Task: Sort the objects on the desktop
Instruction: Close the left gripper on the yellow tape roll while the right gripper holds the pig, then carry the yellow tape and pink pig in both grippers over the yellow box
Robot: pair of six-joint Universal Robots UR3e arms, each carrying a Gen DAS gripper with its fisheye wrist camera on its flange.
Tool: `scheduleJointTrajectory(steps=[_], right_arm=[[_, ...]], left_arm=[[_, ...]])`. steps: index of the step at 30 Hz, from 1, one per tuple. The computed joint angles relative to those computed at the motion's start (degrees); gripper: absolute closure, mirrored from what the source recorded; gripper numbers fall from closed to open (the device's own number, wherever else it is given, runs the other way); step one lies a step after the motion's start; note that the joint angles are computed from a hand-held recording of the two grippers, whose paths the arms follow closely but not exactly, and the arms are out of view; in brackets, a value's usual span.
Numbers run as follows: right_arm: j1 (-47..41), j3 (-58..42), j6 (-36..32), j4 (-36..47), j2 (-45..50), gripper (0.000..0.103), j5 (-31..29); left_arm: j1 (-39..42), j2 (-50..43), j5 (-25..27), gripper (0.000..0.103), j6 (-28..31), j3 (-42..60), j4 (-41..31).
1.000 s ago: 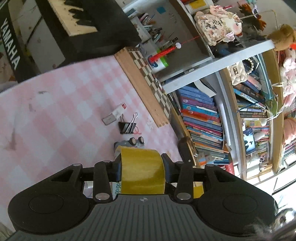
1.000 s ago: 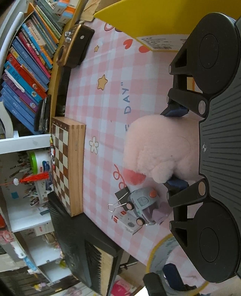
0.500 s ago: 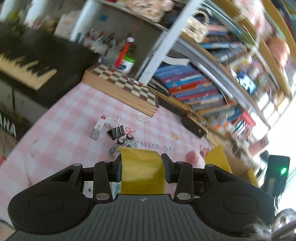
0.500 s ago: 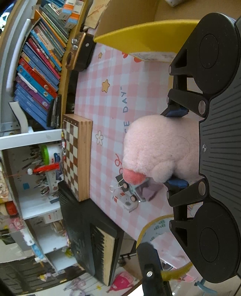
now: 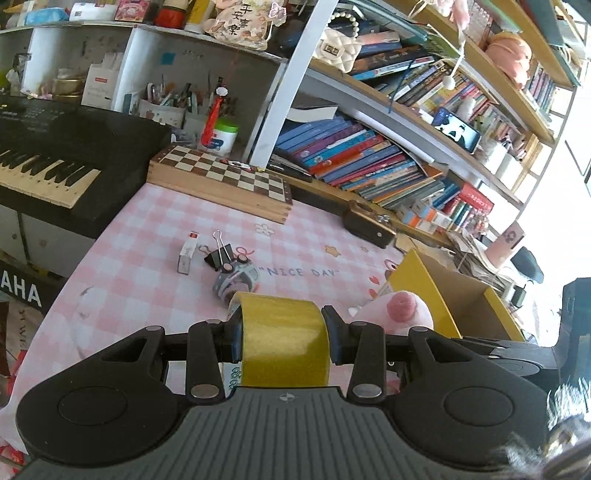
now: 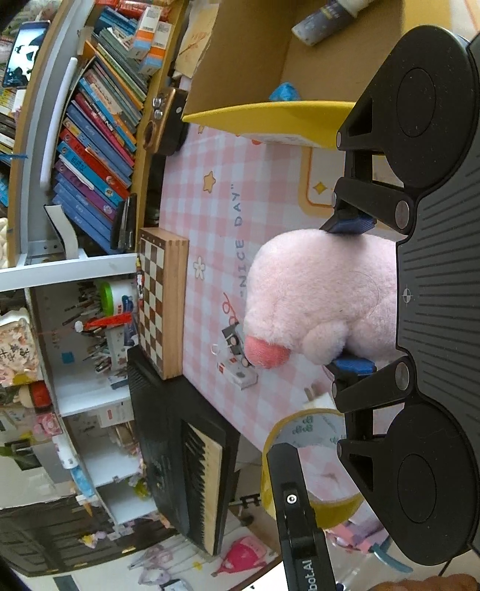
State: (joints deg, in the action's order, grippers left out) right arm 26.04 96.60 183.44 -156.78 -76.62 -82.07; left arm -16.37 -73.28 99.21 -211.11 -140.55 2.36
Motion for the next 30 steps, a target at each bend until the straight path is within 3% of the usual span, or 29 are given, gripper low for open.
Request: scheduleJointTrajectory(steps=[8, 15, 30], right_arm=[[3.44, 6.75, 3.84, -1.69, -6.26, 0.042, -3.21], [7.61, 11.97, 7.54, -1.83, -12.27, 0.042, -6.32], [17.58, 20.75, 16.71, -0.26, -21.78, 0.042, -15.50]], left_arm=[[-3.05, 9.73, 1.88, 0.066, -1.52, -4.24, -4.93], [-9.50, 18.52, 6.70, 0.066, -4.26, -6.55, -11.21], [-29.80, 20.88, 21.01, 0.066, -13.72, -6.71, -17.01]])
